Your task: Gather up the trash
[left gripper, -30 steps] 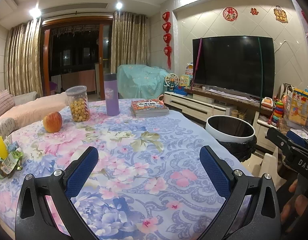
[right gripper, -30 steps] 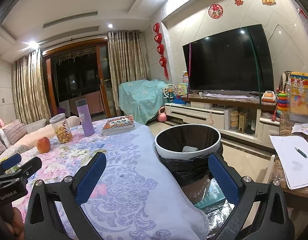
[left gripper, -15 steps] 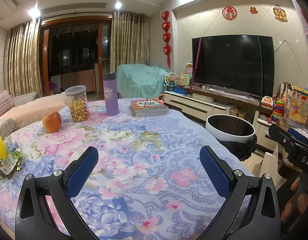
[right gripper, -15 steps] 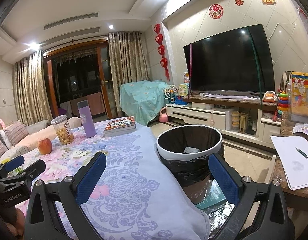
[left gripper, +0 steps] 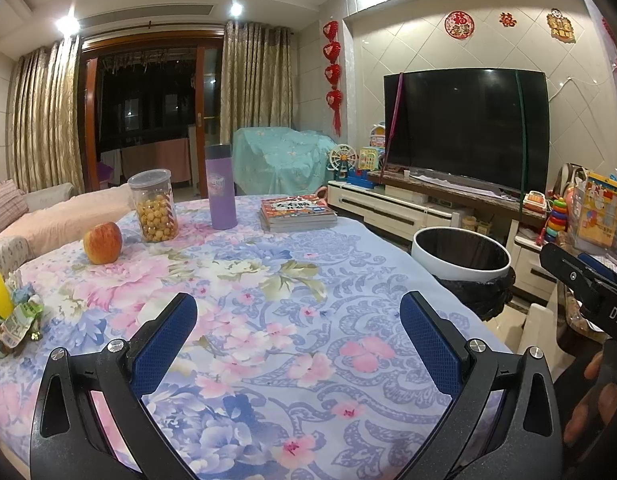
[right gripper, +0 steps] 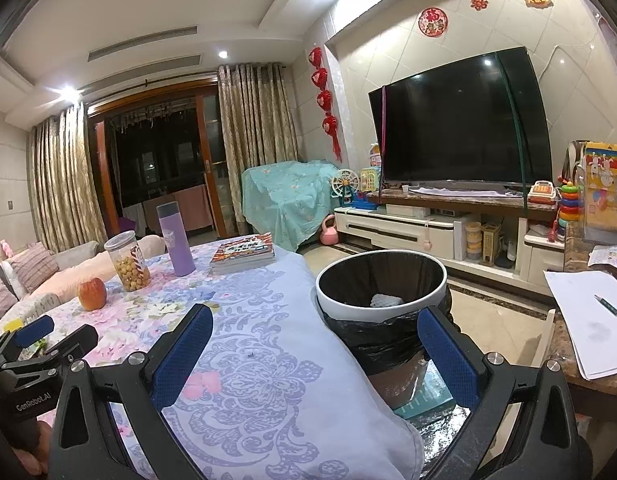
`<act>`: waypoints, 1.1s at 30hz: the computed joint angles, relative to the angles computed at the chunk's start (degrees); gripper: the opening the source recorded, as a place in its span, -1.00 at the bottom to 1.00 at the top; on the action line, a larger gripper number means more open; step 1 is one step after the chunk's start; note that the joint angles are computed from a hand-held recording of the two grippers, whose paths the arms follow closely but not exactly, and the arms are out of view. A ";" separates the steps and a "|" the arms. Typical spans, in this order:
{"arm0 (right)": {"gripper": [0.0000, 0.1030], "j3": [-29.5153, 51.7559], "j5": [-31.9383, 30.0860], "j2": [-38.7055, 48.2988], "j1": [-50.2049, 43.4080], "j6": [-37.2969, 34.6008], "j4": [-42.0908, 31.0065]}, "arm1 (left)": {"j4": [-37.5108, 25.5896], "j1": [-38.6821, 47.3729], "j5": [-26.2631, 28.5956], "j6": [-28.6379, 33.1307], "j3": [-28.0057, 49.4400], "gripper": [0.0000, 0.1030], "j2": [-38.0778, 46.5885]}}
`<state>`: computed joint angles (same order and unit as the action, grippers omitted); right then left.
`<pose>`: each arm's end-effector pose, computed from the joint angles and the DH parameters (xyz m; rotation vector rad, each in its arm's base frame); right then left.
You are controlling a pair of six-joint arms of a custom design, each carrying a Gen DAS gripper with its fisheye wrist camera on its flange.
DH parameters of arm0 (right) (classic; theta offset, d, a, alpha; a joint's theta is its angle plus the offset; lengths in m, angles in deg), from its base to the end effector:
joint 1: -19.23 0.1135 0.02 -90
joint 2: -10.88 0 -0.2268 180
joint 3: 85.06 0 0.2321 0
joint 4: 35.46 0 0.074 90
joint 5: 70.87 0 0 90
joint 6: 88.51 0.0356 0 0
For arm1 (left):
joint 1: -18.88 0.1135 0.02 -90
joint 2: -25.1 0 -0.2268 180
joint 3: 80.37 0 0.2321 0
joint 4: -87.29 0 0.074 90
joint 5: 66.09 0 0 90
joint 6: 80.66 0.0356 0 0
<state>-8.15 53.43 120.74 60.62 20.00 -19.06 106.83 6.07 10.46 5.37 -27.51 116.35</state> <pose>0.3066 0.2434 0.1711 0.0482 1.8116 0.1856 0.3038 -0.0606 0.1610 -0.0132 1.8905 0.0231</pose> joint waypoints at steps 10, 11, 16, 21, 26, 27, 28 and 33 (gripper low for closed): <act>1.00 0.23 -0.08 0.03 0.15 0.42 -0.35 | 0.82 0.49 0.74 0.10 0.46 1.00 1.24; 1.00 0.70 0.10 0.23 0.37 0.56 -0.71 | 0.84 0.52 0.79 0.11 0.60 1.00 1.45; 1.00 0.40 -0.22 0.18 0.12 0.56 -0.56 | 0.91 0.69 1.04 0.19 0.71 1.00 1.72; 1.00 0.77 -0.06 0.37 0.31 0.81 -0.91 | 0.95 1.12 1.69 0.27 0.87 1.00 2.09; 1.00 0.73 -0.07 0.46 0.35 0.89 -0.87 | 0.93 1.12 1.74 0.27 0.96 1.00 2.22; 1.00 0.33 -0.29 0.26 0.11 0.74 -0.49 | 1.00 1.16 1.78 0.27 0.99 1.00 2.30; 1.00 0.34 -0.33 0.26 0.10 0.74 -0.52 | 1.03 1.19 1.85 0.29 1.02 1.00 2.35; 1.00 0.69 -0.31 0.61 0.23 0.92 -0.63 | 0.92 1.21 1.96 0.30 1.15 1.00 2.50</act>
<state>-7.46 53.11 121.35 60.86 20.92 -19.69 107.75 7.28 12.42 5.67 -26.36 118.84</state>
